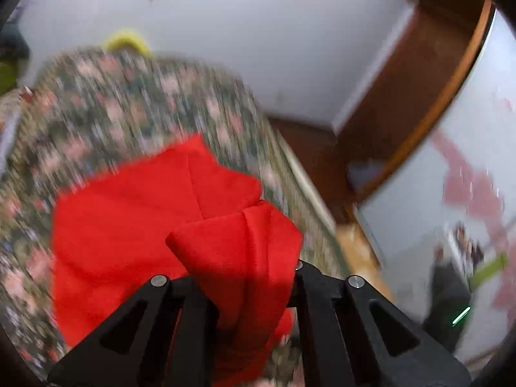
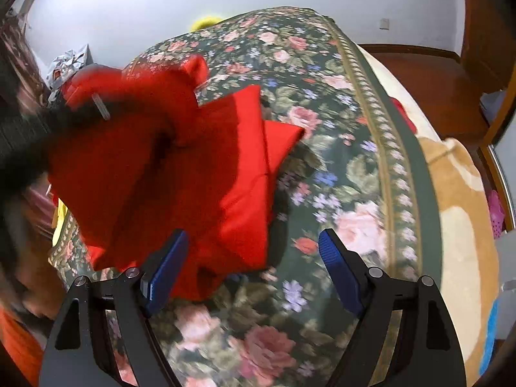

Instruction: Fold large clothes

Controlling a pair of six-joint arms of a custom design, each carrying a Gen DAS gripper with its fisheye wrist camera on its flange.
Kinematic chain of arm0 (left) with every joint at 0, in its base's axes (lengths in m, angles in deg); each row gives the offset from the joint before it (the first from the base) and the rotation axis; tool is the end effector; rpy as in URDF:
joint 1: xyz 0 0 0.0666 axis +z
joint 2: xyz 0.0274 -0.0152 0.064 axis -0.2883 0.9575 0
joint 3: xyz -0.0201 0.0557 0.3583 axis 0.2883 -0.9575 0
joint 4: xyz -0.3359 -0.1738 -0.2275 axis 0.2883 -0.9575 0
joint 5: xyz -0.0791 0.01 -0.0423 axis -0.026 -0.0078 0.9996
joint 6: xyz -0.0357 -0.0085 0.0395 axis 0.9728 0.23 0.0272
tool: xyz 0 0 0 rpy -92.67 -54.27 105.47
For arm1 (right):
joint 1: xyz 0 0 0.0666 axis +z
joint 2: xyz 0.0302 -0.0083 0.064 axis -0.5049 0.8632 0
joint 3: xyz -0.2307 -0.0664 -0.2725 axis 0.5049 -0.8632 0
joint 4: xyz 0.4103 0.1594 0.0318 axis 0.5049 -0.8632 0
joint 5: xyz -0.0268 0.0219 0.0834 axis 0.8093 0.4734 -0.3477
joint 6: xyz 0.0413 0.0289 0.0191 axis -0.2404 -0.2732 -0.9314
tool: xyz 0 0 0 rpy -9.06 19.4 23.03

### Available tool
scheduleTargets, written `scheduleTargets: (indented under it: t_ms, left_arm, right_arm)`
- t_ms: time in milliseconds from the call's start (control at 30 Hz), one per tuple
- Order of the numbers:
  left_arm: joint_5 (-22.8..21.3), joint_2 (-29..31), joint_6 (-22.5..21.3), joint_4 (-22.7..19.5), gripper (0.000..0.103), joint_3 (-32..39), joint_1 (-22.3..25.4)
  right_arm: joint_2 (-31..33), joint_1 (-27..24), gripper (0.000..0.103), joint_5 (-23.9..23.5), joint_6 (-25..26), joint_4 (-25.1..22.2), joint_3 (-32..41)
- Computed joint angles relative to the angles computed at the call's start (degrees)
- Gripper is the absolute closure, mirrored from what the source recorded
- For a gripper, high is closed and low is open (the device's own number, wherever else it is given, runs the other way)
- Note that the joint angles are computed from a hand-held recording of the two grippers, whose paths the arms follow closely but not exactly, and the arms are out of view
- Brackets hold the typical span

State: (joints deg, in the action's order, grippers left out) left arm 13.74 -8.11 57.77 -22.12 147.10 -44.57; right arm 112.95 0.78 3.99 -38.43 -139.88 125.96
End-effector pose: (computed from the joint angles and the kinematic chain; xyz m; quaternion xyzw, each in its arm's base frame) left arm 0.4191 -0.2289 0.4578 0.0809 0.9184 -0.2345 0.3083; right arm 0.2881 0.1753 0.4877 -0.0030 0.9591 0.1651 0.2299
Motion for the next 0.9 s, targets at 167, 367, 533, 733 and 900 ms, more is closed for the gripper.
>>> scheduleTargets:
  t_ms: [167, 367, 533, 733, 900]
  left_arm:
    - [5.1, 1.2, -2.2, -6.8, 0.098, -4.3, 0.2]
    - [4.8, -1.9, -6.4, -10.1, 0.085, -6.9, -0.8]
    - [6.7, -5.9, -8.5, -10.9, 0.044, -7.7, -0.7]
    - [3.9, -11.8, -11.6, -12.7, 0.037, -8.7, 0.3]
    - [3.0, -17.8, -11.3, -11.8, 0.029, -11.6, 6.9]
  right_arm:
    - [-2.5, -2.0, 0.023, -0.2, 0.3, -2.6, -2.2]
    - [-3.8, -4.1, 0.023, -3.7, -1.3, -2.4, -2.6]
    - [-3.5, -2.9, 0.023, -4.6, -1.9, -1.4, -0.8]
    - [-0.2, -0.7, 0.023, -6.3, -2.0, 0.8, 2.2]
    - [4.1, 0.3, 0.023, -9.8, -3.2, 3.2, 3.9]
